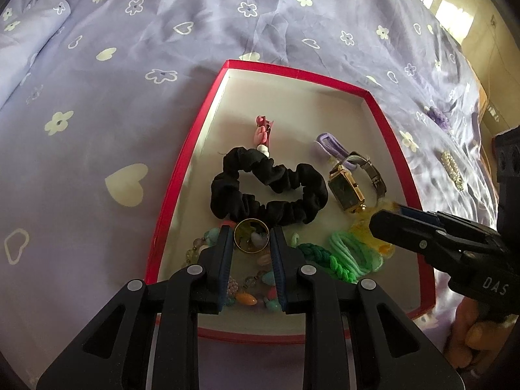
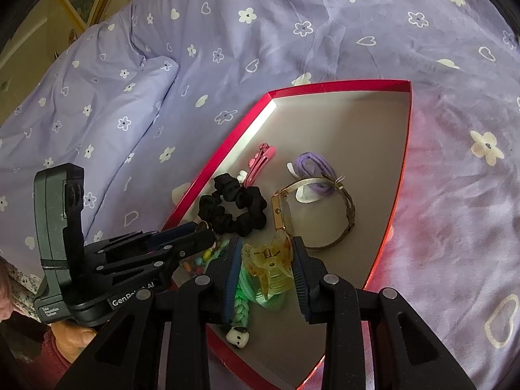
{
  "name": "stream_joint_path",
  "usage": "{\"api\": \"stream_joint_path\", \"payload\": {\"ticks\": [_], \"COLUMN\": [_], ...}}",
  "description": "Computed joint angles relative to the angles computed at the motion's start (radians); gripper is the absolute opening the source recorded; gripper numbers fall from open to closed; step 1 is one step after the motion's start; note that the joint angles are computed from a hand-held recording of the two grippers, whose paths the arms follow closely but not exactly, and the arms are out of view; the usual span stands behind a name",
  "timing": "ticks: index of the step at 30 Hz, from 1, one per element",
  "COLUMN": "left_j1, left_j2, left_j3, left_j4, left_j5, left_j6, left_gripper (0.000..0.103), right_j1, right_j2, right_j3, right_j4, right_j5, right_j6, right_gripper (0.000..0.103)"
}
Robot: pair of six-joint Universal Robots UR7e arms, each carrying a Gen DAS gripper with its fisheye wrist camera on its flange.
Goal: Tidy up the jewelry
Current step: 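Carry the ring and claw clip into the box and lower them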
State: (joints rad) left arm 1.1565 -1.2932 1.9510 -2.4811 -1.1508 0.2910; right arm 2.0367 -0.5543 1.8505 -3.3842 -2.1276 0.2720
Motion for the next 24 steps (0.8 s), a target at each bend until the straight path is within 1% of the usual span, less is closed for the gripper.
{"api": "stream_joint_path", "payload": {"ticks": [7, 10, 12, 13, 19, 24], "left_j1": [-0.005, -0.007, -0.009, -0.01, -0.015, -0.018], "left_j2": [-0.003, -0.006, -0.008, -0.009, -0.013, -0.015], "left_j3": [0.002, 0.003, 0.007, 0.008, 0.013, 0.015], "left_j4": [0.009, 0.012, 0.008, 0.007, 0.005, 0.003], "left_j5": [0.009, 0.011, 0.015, 0.017, 0.017, 0.017], "left_j6": [-0.004, -0.005, -0.005, -0.005, -0.008, -0.009], "left_gripper": [0.023, 0.027, 0.032, 0.033, 0.035, 0.039], "right_j1": [0.001, 0.003, 0.005, 0.006, 0.007, 0.008], "right_j2": [0.002, 0.002, 0.002, 0.002, -0.003, -0.008], "right_j3": [0.003, 0.004, 0.005, 0.007, 0.013, 0.023], "right_j4": [-0.003, -0.003, -0.004, -0.005, -0.007, -0.016], "right_j5": [0.0, -0.003, -0.006, -0.006, -0.012, -0.018], "right_j6": [0.0, 0.003, 0.003, 0.004, 0.005, 0.01], "right_gripper": [0.034, 0.034, 0.034, 0.034, 0.034, 0.035]}}
